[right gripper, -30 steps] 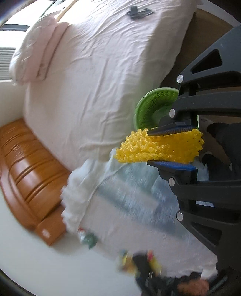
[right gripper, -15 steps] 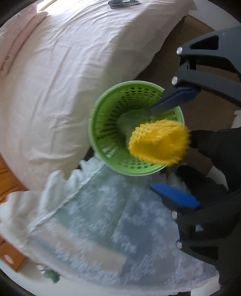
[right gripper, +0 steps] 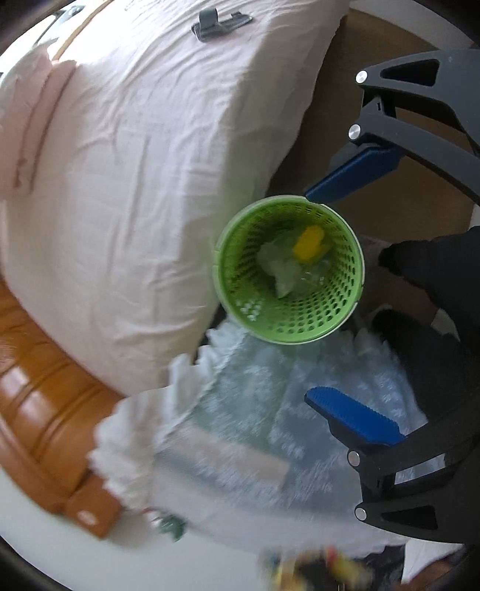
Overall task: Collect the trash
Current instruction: 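Carry the mesh net and toy wrapper to the wastebasket and open both tools, then move both tools back over the bed toward the green plastic bag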
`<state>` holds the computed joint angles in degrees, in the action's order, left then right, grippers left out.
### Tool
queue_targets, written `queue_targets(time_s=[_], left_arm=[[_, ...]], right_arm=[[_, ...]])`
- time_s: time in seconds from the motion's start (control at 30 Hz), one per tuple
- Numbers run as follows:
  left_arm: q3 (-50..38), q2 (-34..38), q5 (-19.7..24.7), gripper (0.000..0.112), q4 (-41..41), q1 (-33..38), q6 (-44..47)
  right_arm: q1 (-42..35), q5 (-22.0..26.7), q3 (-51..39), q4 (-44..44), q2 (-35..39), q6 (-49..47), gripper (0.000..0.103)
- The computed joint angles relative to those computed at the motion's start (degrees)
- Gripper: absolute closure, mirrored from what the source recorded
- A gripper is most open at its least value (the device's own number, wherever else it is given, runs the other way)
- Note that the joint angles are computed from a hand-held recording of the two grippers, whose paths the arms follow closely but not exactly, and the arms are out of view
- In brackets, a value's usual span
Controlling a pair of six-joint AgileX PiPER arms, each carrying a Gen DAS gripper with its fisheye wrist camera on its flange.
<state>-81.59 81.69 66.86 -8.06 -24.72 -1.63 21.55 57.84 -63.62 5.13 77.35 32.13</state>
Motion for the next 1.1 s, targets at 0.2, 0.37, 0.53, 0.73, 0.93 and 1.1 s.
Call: queue_targets(time_s=[0.2, 0.37, 0.53, 0.73, 0.93, 1.1], left_arm=[[2.3, 6.4, -4.3, 0.082, 2.9, -5.1, -2.8], [4.8, 14.4, -9.0, 0.074, 5.0, -9.0, -4.5], [7.2, 20.6, -13.5, 0.032, 8.3, -11.9, -8.9], [6.9, 21.8, -13.5, 0.018, 6.1, -12.1, -9.8], [6.8, 16.9, -13.8, 0.017, 7.7, -11.9, -12.4], [4.6, 9.9, -11.5, 0.017, 8.8, -9.6, -12.9]], right_arm=[[-2.6, 5.5, -4.1, -4.3, -5.8, 0.9, 0.003], [-6.2, 7.8, -4.2, -3.7, -8.1, -0.6, 0.003], [-6.7, 9.8, -2.0, -5.0, -10.1, -0.7, 0.003], [-7.9, 11.1, 0.5, -5.4, -11.9, -1.2, 0.003], [-8.2, 10.3, -0.5, -4.9, -11.9, -1.6, 0.003], [-4.2, 11.0, -5.8, -7.3, -10.2, -0.1, 0.003]])
